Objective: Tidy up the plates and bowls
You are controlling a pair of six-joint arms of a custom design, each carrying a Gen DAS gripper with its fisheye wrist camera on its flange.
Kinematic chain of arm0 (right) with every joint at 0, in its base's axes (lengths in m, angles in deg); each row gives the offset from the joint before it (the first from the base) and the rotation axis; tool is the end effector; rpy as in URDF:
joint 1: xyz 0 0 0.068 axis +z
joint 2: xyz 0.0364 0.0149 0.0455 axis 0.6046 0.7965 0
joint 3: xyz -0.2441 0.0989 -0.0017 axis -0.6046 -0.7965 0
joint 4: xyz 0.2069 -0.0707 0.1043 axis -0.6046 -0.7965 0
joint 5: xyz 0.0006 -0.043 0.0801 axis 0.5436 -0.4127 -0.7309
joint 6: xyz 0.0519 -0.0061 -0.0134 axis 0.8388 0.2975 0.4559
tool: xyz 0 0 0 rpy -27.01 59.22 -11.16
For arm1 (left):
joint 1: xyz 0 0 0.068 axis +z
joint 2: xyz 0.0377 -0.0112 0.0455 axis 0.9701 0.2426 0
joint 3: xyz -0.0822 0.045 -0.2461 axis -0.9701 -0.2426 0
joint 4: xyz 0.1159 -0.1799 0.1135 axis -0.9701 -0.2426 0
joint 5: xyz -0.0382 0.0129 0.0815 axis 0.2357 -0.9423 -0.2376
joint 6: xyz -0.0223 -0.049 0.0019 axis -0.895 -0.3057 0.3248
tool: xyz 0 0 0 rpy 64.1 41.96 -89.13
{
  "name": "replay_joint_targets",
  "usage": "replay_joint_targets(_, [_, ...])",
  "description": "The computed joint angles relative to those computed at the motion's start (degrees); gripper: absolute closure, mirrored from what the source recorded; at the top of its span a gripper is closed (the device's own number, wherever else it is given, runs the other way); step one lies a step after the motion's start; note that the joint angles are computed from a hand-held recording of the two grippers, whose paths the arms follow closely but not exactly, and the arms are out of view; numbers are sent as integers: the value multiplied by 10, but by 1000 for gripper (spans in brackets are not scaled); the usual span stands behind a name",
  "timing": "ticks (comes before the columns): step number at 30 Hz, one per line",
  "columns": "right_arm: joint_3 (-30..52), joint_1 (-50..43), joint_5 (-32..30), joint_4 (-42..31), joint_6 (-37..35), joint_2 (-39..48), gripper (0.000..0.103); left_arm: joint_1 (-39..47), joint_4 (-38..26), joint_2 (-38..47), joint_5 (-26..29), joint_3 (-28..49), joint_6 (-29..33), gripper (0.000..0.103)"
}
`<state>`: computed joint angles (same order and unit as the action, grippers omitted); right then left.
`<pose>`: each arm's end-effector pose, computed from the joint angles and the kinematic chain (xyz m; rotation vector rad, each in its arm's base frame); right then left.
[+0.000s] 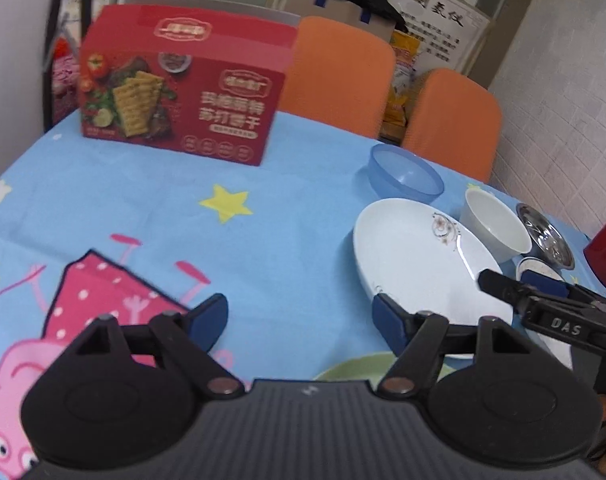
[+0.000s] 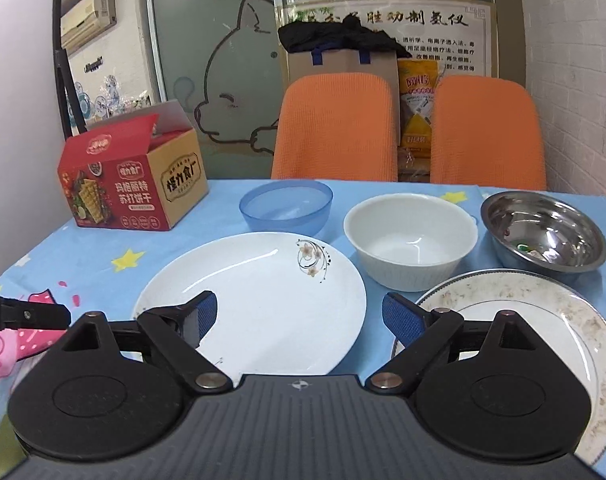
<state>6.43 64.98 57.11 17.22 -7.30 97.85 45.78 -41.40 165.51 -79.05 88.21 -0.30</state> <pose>0.2199 0.1095 0.0990 -0.1905 2.1088 0.2524 0.2238 -0.1242 0.1213 -0.0883 2.3283 -0.3695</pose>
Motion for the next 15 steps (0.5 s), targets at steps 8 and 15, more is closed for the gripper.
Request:
replay_joint_targets(8, [91,-6,-29,-63,8,88,0,36,-56,169,77,198,67,31])
replay_joint_targets(15, [132,10,-39,-65,-5,117,0,53,-51,196,81,213,88,31])
